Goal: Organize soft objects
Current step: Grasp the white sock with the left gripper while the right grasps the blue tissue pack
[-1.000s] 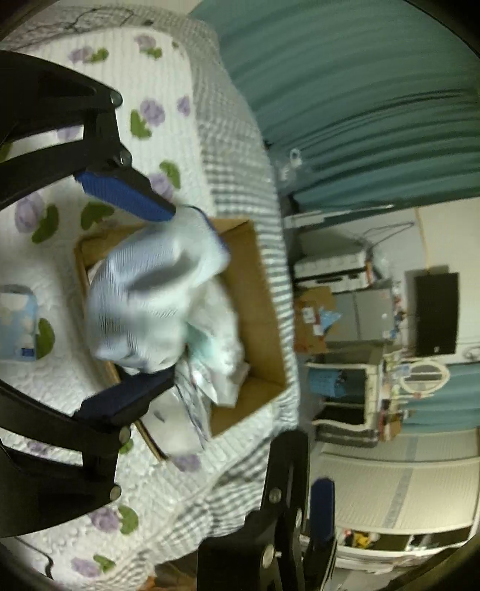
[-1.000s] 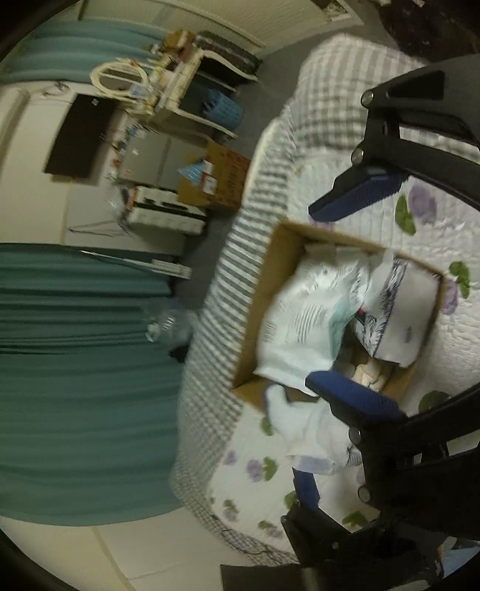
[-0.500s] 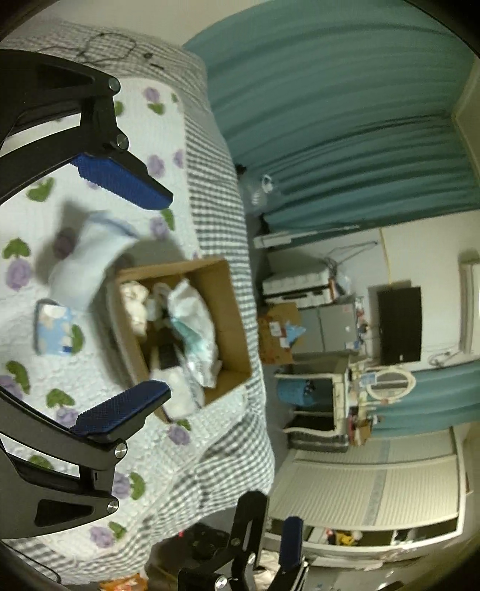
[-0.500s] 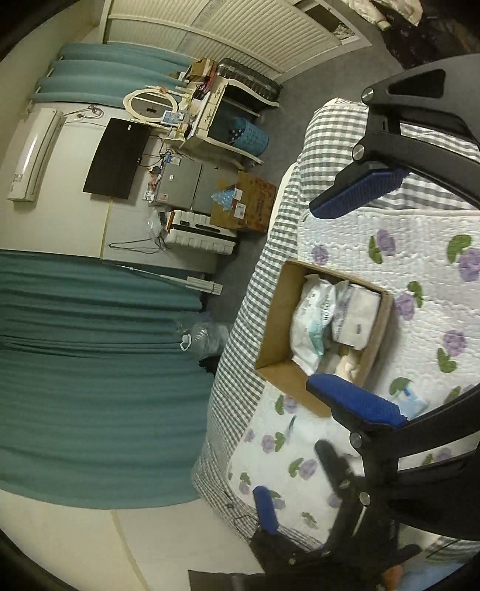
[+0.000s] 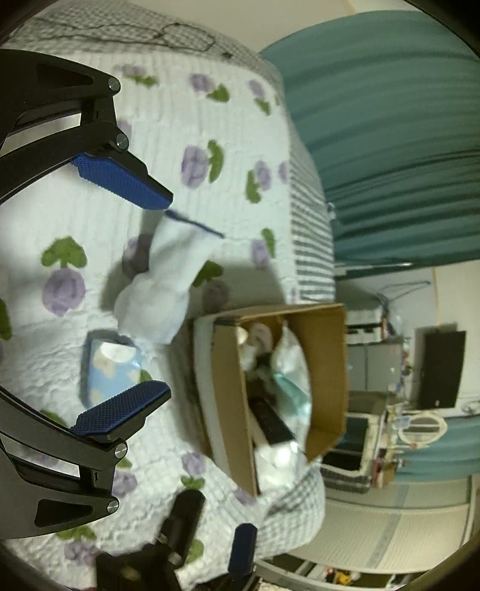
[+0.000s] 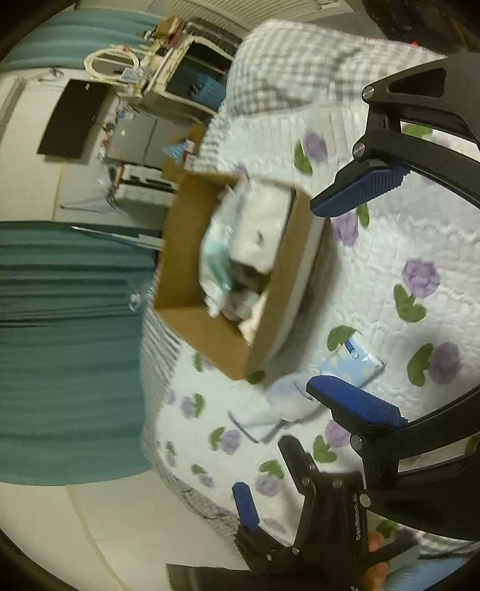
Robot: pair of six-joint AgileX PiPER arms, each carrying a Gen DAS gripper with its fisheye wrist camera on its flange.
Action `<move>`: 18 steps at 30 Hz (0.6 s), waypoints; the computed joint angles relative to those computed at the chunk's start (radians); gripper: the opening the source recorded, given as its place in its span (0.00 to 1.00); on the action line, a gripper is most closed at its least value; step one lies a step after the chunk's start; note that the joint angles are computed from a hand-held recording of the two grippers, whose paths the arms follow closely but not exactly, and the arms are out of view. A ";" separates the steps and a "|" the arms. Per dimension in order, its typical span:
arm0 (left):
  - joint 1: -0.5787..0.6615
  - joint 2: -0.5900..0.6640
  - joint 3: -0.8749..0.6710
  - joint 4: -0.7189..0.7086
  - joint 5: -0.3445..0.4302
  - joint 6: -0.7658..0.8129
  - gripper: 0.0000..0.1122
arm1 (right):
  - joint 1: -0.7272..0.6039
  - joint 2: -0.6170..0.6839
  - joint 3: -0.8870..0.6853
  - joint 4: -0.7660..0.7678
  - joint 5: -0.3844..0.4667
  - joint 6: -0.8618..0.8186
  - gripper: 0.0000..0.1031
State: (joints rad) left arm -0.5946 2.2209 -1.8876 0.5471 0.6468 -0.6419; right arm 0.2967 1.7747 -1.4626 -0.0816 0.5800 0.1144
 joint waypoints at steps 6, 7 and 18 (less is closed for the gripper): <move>0.037 0.195 -0.215 -0.199 0.087 0.183 0.67 | 0.029 0.150 -0.001 -0.063 -0.113 0.045 0.85; 0.041 0.217 -0.245 -0.219 0.102 0.203 0.62 | 0.028 0.169 0.013 -0.046 -0.142 0.022 0.85; 0.073 0.087 -0.045 -0.285 -0.036 0.186 0.34 | 0.034 0.226 0.048 0.087 -0.183 -0.135 0.85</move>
